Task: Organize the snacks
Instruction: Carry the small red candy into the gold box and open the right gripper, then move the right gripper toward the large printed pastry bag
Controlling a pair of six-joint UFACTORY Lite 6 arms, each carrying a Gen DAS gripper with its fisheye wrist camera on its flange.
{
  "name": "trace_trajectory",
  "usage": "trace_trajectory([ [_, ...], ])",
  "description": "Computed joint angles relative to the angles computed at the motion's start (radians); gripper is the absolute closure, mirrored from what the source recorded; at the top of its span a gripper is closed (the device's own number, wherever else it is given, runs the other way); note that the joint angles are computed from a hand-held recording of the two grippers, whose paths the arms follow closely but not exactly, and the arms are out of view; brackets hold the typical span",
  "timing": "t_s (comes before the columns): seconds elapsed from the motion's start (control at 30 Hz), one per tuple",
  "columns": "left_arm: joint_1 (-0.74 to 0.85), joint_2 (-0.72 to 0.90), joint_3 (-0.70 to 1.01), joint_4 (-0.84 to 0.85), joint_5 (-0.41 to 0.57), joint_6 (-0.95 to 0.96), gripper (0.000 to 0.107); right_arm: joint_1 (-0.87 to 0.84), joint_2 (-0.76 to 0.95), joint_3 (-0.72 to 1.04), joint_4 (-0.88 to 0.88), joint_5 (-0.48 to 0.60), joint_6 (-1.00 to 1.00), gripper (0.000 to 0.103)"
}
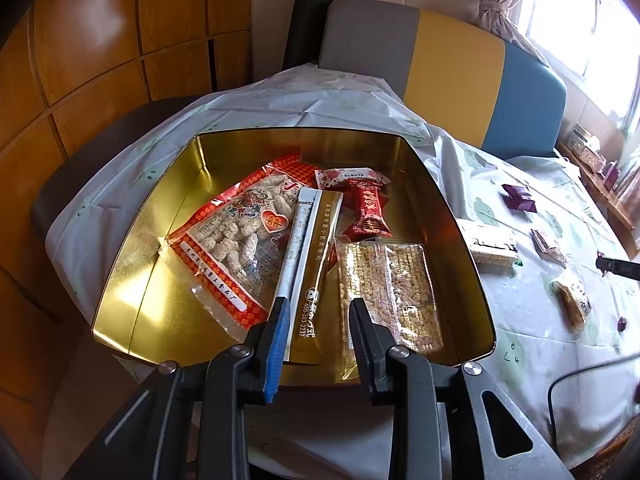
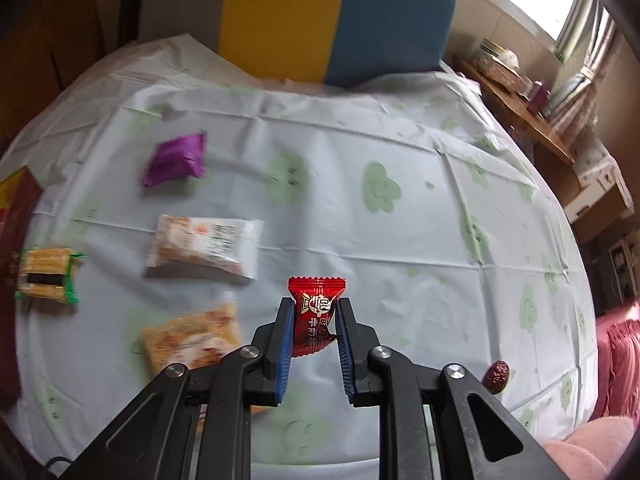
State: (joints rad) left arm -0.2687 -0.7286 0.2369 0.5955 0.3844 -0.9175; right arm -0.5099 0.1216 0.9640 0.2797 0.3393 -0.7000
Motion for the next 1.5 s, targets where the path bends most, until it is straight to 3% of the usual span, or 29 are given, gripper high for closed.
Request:
trace_trajectory([
  [0.07,0.011,-0.005,-0.003,-0.016,-0.004,0.016,0.076,0.028,-0.062,-0.04,0.1,0.029,-0.107,0.083],
  [0.47,0.123,-0.042,-0.011,-0.118,-0.017,0.149,0.076,0.449,-0.29,-0.178,0.317,0.186,-0.136,0.083],
  [0.63,0.23,-0.04,-0.006,-0.24,-0.044,0.308,0.076,0.678,-0.256,-0.139,0.372,0.19,-0.071,0.083],
  [0.8,0.31,-0.03,-0.005,-0.356,-0.066,0.456,0.076,0.859,-0.121,-0.032,0.296,0.104,0.097,0.083],
  [0.93,0.337,-0.007,-0.004,-0.392,-0.087,0.51,0.076,0.934,0.002,0.07,0.191,0.04,0.227,0.082],
  [1.0,0.351,-0.01,-0.009,-0.421,-0.092,0.546,0.076,0.957,0.065,0.117,0.095,0.014,0.337,0.075],
  [1.13,0.353,-0.006,-0.011,-0.405,-0.098,0.534,0.076,0.948,0.113,0.142,0.119,0.004,0.338,0.07],
  [1.5,0.299,-0.037,-0.014,-0.317,-0.072,0.432,0.076,0.907,-0.171,-0.133,0.191,-0.067,0.229,0.07],
])
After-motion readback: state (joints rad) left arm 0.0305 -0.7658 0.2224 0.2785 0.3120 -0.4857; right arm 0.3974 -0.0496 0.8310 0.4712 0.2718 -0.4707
